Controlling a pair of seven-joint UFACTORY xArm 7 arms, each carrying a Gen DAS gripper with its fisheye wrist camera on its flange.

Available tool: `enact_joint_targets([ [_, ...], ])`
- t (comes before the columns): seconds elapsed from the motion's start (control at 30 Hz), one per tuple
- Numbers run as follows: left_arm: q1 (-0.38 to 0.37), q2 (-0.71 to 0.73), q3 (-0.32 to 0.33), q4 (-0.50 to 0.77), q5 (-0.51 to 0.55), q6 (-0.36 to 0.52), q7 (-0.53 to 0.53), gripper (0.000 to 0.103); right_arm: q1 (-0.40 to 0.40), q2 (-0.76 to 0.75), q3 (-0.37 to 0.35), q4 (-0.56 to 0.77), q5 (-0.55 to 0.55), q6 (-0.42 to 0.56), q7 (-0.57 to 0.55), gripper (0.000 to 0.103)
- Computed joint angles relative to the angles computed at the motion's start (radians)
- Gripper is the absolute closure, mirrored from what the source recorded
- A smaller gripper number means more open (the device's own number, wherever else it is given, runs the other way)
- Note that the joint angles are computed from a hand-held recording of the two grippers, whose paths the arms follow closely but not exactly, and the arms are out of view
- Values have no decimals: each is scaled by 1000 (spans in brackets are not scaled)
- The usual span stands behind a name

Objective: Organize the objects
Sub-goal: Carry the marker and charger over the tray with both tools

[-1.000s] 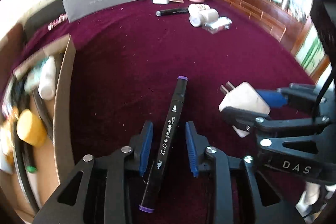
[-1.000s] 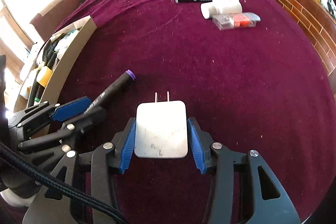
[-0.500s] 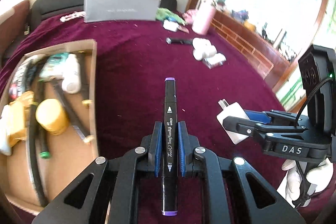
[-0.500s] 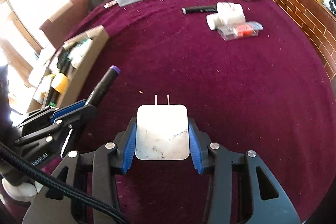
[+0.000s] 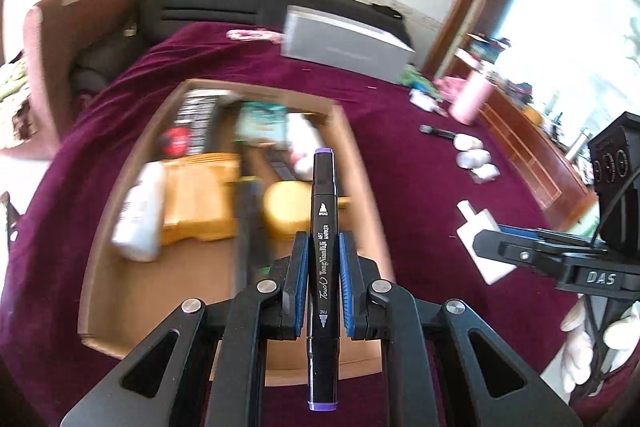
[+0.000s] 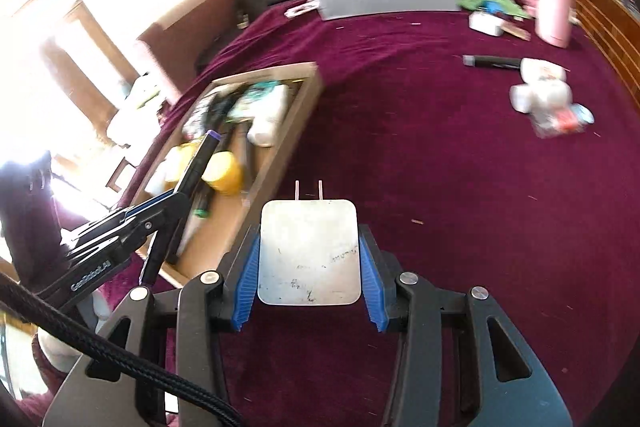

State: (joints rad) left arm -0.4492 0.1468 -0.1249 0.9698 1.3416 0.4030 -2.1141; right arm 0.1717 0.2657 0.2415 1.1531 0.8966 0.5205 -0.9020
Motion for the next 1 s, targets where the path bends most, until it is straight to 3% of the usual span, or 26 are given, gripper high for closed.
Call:
enact_joint_targets([
  [0.23, 53, -80, 1, -131, -3, -5, -47, 92, 53, 86, 38, 97, -57, 59, 56, 59],
  [0.47, 94, -70, 1, -159, 41, -56, -91, 92, 123, 174, 63, 163, -193, 58, 154, 59],
  [0.67, 99, -39, 5, -139, 63, -78, -103, 91, 173, 226, 60, 183, -337, 10, 254, 59],
  [0.8, 98, -21, 17, -133, 137, -100, -201, 91, 191, 241, 58, 179, -420, -39, 316, 59],
  [1.0, 109, 6, 20, -106, 187, -115, -251, 90, 175, 242, 76, 163, -476, -90, 362, 59],
])
